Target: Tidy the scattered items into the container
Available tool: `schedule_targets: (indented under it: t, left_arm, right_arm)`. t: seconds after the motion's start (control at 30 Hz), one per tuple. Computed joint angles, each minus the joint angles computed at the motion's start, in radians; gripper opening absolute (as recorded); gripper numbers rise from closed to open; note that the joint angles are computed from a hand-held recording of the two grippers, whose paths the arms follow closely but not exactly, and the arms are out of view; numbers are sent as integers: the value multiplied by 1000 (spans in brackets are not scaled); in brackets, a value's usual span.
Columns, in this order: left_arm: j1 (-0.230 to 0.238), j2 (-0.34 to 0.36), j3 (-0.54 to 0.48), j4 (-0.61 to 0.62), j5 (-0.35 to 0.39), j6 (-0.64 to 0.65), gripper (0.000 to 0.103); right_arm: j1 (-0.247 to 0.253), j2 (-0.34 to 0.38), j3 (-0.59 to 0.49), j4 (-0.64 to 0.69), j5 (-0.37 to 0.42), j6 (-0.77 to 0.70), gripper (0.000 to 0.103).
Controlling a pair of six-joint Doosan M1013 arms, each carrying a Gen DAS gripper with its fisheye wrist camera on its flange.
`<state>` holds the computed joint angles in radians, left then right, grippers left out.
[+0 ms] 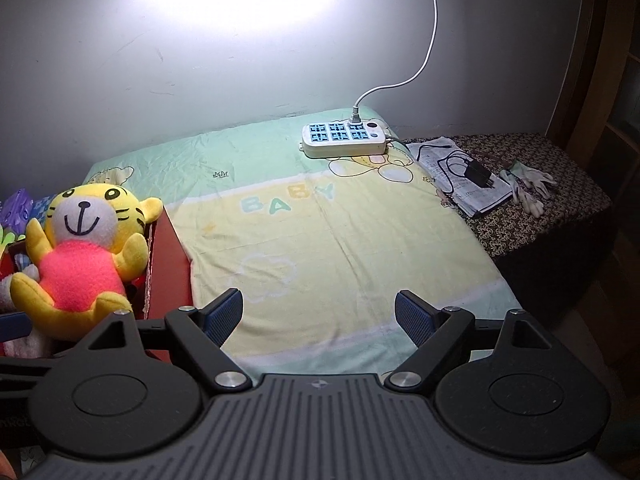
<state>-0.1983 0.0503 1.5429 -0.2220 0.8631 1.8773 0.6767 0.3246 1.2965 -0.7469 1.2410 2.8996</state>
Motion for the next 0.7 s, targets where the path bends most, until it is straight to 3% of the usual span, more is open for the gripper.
schedule_targets:
  t: [0.23,0.47,0.7]
  left_arm:
    - [6,22,-16,50,42,-89,102]
    - [9,34,-28,164,10,-224,102]
    - [20,71,-71,216,70,-303,102]
  right_arm:
    - [-23,12,-8,52,-70,-53,86]
    - [-36,31,-37,86,-133,-128,86]
    - [-43,56,-75,111,-163,-197,86]
